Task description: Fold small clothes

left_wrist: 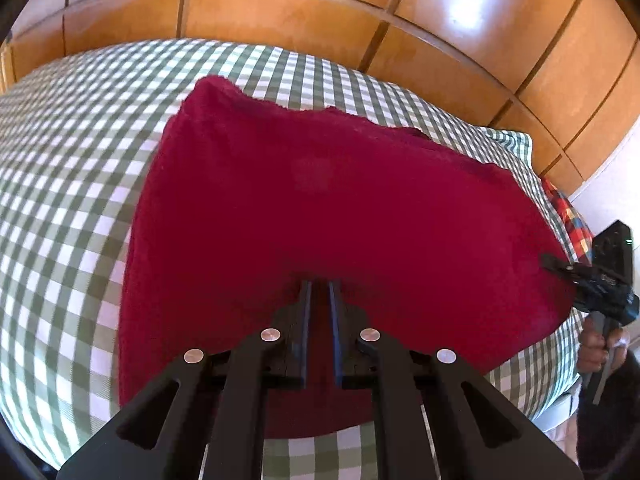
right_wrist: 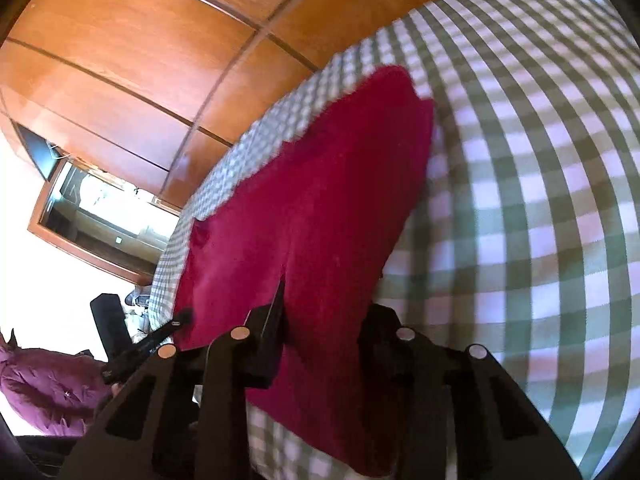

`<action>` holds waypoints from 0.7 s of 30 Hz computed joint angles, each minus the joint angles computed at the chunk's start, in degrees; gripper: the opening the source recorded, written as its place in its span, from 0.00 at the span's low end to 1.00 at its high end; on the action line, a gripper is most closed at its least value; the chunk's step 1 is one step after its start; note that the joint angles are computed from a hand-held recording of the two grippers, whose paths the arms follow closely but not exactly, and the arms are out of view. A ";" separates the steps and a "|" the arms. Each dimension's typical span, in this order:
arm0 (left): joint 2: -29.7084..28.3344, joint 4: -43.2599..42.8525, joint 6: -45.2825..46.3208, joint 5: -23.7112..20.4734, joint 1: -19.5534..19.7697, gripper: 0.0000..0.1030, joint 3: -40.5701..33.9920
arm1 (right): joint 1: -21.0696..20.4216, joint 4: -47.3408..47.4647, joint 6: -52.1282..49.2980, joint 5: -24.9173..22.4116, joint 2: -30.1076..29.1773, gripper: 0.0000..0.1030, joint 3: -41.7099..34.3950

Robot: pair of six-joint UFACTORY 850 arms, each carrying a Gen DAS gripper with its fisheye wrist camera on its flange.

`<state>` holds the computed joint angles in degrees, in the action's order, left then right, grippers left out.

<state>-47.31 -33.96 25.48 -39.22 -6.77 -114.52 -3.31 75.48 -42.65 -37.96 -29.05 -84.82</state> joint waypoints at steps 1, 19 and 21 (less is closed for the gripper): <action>-0.11 -0.20 0.15 -0.01 -0.01 0.07 -0.13 | 0.38 -0.74 0.42 0.19 0.29 0.29 -0.48; 3.21 -6.33 7.66 3.10 1.55 0.07 4.08 | 12.93 -35.43 29.88 -3.98 -11.94 0.25 -34.29; 3.45 -7.35 8.24 3.06 2.05 0.07 4.51 | 14.06 -38.27 32.35 -6.06 -14.84 0.25 -39.35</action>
<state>-43.86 -41.31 33.73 -36.15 -4.72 -110.01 10.75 37.20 -10.31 -44.02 -43.89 -124.17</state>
